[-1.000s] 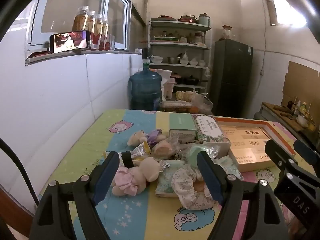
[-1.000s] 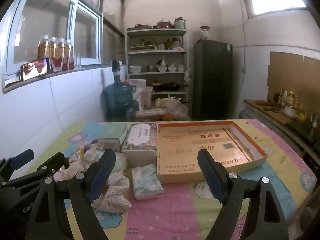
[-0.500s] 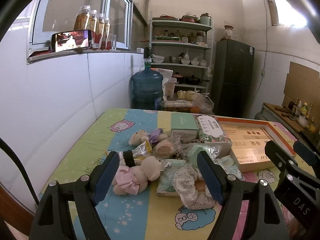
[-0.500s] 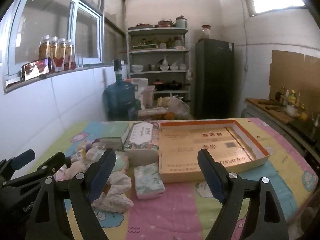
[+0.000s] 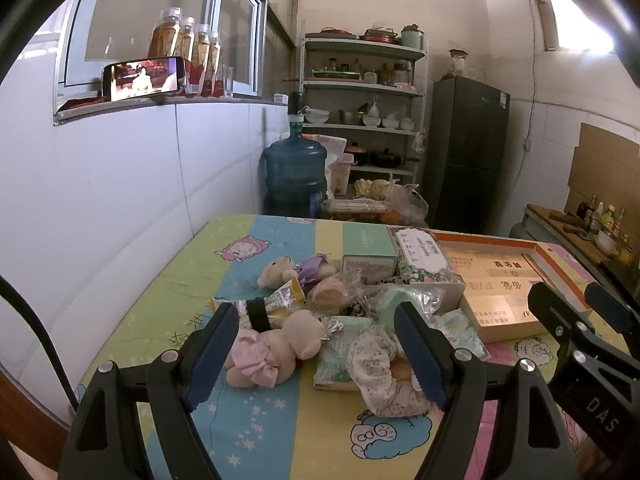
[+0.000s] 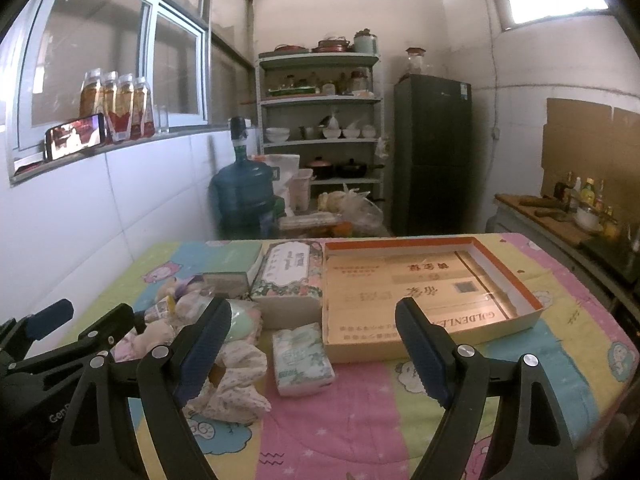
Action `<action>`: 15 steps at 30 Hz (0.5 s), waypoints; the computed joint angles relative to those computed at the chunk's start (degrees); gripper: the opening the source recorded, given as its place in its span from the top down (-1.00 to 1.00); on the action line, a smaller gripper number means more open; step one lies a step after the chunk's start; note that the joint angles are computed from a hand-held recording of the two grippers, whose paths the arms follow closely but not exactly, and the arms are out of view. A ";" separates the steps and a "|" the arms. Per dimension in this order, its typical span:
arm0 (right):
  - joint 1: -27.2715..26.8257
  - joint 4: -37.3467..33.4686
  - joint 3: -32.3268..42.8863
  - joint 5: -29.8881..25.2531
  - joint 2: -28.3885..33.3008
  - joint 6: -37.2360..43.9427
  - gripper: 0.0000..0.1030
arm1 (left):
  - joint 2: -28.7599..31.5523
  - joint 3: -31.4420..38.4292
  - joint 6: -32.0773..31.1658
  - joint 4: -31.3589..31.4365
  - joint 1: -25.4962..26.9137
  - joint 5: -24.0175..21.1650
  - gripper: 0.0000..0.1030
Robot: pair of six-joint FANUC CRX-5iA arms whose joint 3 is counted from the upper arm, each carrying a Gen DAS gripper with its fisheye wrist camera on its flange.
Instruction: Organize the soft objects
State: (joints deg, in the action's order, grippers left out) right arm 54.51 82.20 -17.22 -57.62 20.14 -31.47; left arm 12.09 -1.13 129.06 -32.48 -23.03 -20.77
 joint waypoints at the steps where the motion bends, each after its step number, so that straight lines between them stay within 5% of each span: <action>1: -0.02 0.02 -0.02 0.07 -0.03 -0.03 -0.66 | -0.04 -0.02 -0.51 0.54 0.13 0.02 -0.55; 15: 0.23 -0.33 0.30 0.49 0.31 0.07 -0.66 | 0.69 0.71 0.03 -0.13 -0.52 -0.76 -0.55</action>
State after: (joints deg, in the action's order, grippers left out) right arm 54.74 81.87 -16.92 -57.13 20.45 -31.40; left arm 12.78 -0.43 129.08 -32.61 -23.55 -21.52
